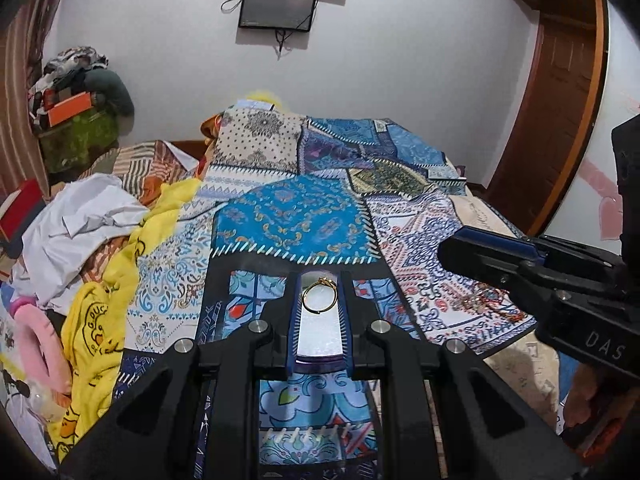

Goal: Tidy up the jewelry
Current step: 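Carry both rings over the heart tin and open both tools to drop them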

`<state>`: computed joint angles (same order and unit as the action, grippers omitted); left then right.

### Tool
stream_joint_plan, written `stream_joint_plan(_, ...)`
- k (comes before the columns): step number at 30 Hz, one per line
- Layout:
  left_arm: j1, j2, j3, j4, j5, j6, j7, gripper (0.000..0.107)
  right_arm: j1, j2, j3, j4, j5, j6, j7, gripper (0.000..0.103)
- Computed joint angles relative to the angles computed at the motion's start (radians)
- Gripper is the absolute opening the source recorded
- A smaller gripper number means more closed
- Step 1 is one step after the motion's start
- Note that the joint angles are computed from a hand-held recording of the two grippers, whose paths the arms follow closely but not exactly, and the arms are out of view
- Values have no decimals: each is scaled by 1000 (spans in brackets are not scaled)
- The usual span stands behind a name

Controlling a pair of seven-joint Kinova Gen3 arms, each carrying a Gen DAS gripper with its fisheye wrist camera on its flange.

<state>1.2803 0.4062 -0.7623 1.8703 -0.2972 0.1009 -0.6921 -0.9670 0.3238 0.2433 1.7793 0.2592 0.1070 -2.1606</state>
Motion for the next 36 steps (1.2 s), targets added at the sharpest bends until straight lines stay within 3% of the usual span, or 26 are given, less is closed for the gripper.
stream_joint_plan(7,-190,-3,191,8,38,-14,-69,16,179,73,-203,-84,-56,68,86,20)
stream_joint_plan(15,-392,11,398,-6,100,-14,-185,16,292,148,-323,-174,-137,143,174,20)
stream_joint_plan(24,-487,30,489,-23,156,-10,-270,16,319,209,-351,-265,-184,243,230,20)
stream_joint_plan(33,-522,32,523,-28,187,-4,-307,16,316,230,-346,-301,-198,286,243,20)
stream_joint_plan(36,-505,31,504,-27,191,-3,-306,16,309,233,-335,-306,-194,295,232,20)
